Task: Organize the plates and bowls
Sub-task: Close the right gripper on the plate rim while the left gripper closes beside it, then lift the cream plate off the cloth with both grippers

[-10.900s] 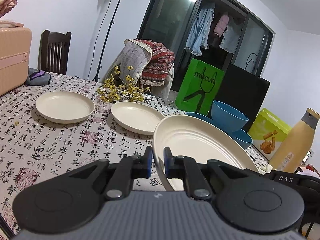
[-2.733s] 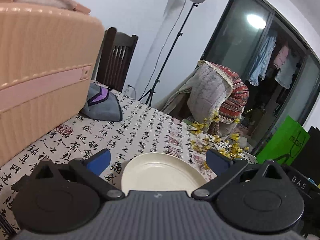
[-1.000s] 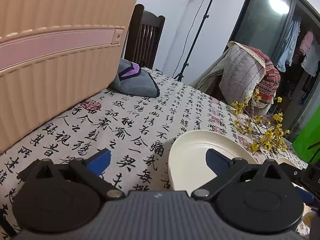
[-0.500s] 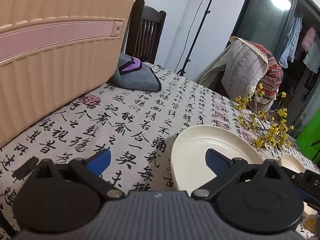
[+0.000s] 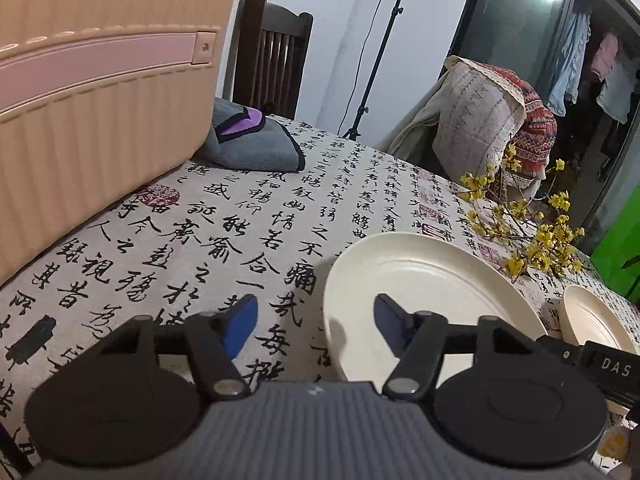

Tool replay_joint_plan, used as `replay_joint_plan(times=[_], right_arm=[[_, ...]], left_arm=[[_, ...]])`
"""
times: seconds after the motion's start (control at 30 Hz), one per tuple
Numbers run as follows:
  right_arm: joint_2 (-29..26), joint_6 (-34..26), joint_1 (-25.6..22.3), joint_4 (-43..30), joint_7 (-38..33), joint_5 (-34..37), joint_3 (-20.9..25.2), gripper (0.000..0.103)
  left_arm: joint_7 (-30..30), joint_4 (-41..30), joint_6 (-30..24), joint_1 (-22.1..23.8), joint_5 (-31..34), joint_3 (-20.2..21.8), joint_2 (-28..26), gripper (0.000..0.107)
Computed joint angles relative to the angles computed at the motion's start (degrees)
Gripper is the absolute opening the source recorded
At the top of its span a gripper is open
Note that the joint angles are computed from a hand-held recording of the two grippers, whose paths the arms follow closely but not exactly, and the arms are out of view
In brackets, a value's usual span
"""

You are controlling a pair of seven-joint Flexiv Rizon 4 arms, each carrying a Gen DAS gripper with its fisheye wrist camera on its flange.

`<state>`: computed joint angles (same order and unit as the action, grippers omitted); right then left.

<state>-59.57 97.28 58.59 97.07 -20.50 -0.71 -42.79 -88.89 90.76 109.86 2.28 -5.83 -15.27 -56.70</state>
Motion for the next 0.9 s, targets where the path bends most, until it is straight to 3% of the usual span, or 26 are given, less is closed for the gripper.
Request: replay_joint_plan(times=[0.2,0.33,0.4,0.9], right_arm=[[0.0,0.1,-1.0,-0.6,-0.7,-0.4,1.1,0.027],[0.0,0.4,-1.4,-0.8,-1.2,-0.5,1.5,0.015],[0.1,0.4,-1.7,-1.0,-1.3,-0.4,2.0,0.015],[0.2,1.7,-4.0,-2.2,-2.9,0.5,4.9,0.010]], left_arm=[[0.6,-0.4,-0.5,0.7,0.9,-1.0,-0.4,0.044],[1.3,-0.6,-0.3,1.5,2.1,-2.0,-0.7,0.034],[1.6,-0.8,-0.4,1.6,2.4,-2.3,-0.8,0.028],[2.6,-1.5,-1.9,2.0,1.7,-3.1,-1.5,0.022]])
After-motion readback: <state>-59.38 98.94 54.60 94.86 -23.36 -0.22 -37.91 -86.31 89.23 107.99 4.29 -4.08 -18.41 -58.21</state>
